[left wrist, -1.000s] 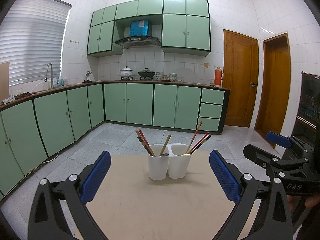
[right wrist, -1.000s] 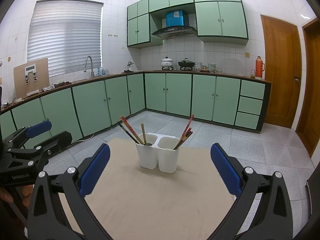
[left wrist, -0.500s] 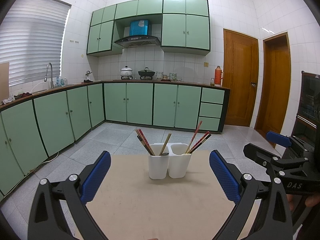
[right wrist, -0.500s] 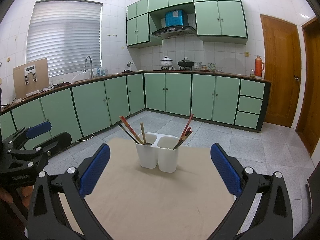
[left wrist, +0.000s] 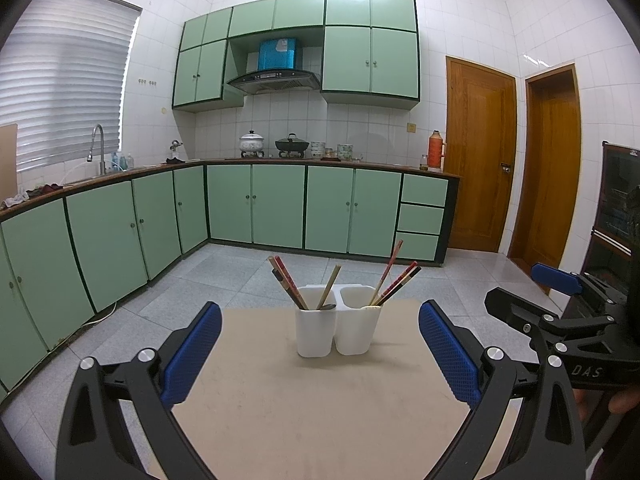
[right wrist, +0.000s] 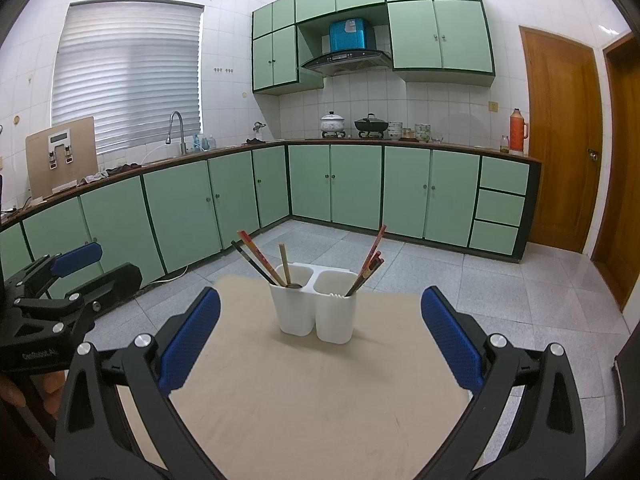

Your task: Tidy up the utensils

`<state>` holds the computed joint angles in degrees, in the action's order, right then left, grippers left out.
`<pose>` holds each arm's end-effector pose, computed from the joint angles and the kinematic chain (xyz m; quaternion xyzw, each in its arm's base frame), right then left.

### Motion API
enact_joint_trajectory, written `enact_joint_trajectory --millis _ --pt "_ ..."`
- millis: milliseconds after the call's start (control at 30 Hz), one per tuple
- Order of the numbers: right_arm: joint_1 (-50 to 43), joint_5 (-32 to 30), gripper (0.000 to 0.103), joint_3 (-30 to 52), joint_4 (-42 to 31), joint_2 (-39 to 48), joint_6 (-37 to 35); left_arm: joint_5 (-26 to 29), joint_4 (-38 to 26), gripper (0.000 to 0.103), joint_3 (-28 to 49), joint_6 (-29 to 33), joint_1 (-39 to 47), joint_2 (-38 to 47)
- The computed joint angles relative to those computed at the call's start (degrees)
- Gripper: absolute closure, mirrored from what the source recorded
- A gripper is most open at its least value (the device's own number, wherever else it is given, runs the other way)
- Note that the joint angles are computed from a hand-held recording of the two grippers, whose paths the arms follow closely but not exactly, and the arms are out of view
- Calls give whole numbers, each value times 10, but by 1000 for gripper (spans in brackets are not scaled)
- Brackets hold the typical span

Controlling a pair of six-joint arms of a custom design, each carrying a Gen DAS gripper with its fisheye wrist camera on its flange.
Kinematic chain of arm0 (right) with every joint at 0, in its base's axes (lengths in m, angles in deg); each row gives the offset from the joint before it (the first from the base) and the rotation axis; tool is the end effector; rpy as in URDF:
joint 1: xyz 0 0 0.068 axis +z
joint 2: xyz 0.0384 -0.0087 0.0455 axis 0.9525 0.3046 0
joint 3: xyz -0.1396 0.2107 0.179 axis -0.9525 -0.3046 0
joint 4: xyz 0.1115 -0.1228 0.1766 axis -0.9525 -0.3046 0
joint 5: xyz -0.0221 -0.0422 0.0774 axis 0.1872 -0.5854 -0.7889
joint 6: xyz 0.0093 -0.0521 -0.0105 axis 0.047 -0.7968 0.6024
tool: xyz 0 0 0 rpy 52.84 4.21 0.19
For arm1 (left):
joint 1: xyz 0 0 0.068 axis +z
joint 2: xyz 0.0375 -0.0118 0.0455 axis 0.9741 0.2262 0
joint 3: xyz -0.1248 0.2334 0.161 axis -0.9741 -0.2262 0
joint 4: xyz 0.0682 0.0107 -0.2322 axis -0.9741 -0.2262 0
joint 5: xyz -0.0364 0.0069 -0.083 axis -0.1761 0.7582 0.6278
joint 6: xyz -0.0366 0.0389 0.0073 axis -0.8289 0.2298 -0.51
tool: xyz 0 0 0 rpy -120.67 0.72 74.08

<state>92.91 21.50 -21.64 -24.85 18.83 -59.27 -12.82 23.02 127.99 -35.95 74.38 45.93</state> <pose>0.1652 0.0416 0.3500 0.1188 0.8240 -0.0699 0.5495 0.2813 -0.0335 0.3405 0.2676 0.7689 -0.2180 0.5382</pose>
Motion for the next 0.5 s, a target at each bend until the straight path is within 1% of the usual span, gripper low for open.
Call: enact_joint_trajectory --millis 500 --pt "-3 -3 5 3 -2 0 -1 1 3 6 -3 2 2 2"
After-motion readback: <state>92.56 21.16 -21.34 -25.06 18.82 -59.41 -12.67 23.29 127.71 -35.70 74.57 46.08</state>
